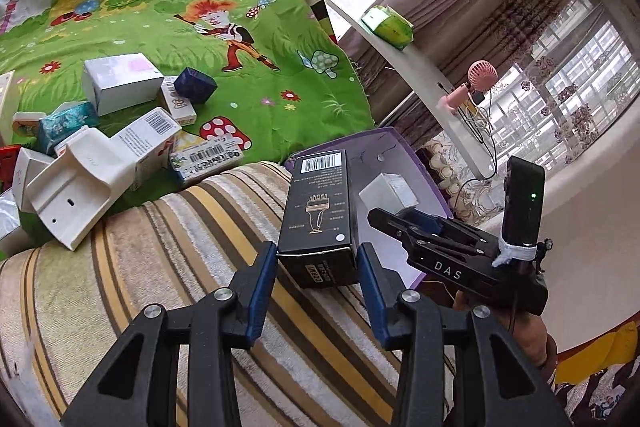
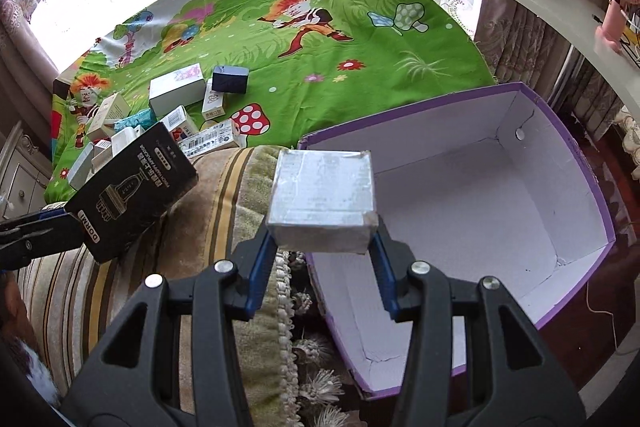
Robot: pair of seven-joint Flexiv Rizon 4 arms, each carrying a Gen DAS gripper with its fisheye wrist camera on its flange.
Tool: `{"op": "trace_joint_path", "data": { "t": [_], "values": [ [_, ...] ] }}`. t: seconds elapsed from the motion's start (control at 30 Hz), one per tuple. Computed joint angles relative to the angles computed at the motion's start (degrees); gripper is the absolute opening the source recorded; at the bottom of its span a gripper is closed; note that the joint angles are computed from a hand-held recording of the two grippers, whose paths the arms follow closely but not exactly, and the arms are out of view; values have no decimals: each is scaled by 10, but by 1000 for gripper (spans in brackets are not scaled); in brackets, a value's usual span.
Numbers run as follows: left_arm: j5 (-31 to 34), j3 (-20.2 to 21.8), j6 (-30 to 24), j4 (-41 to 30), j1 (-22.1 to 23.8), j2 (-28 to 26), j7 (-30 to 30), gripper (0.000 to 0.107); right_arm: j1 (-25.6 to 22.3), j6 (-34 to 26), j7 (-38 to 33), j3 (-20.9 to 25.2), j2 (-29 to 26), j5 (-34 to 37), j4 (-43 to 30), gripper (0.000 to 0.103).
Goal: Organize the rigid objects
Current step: 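Lower both held boxes into the purple box and open both tools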
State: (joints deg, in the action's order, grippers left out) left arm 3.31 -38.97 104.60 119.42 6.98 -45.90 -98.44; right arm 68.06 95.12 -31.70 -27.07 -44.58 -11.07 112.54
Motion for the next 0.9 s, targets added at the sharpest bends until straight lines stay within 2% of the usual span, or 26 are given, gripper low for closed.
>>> {"op": "trace_joint_path", "data": {
  "t": [0.13,0.2,0.3,0.37,0.43,0.67,0.9],
  "values": [
    [-24,28,-53,-40,-46,1,19,45,12,-7,9,-16,0,6,10,50],
    [-38,43,-61,-44,-65,5,30,47,13,-3,10,-18,1,5,15,57],
    [-49,37,-47,-32,-59,8,37,47,19,6,10,-24,-2,11,20,68],
    [-50,27,-40,-26,-48,4,38,48,14,6,6,-17,-2,13,16,69],
    [-52,29,-39,-25,-50,5,36,54,10,6,1,-12,-1,12,14,71],
    [-45,21,-18,-10,-35,4,23,56,12,-8,2,-12,2,7,10,74],
    [-44,76,13,18,-58,40,-20,56,-9,-1,-8,14,5,-7,3,75]
  ]
}}
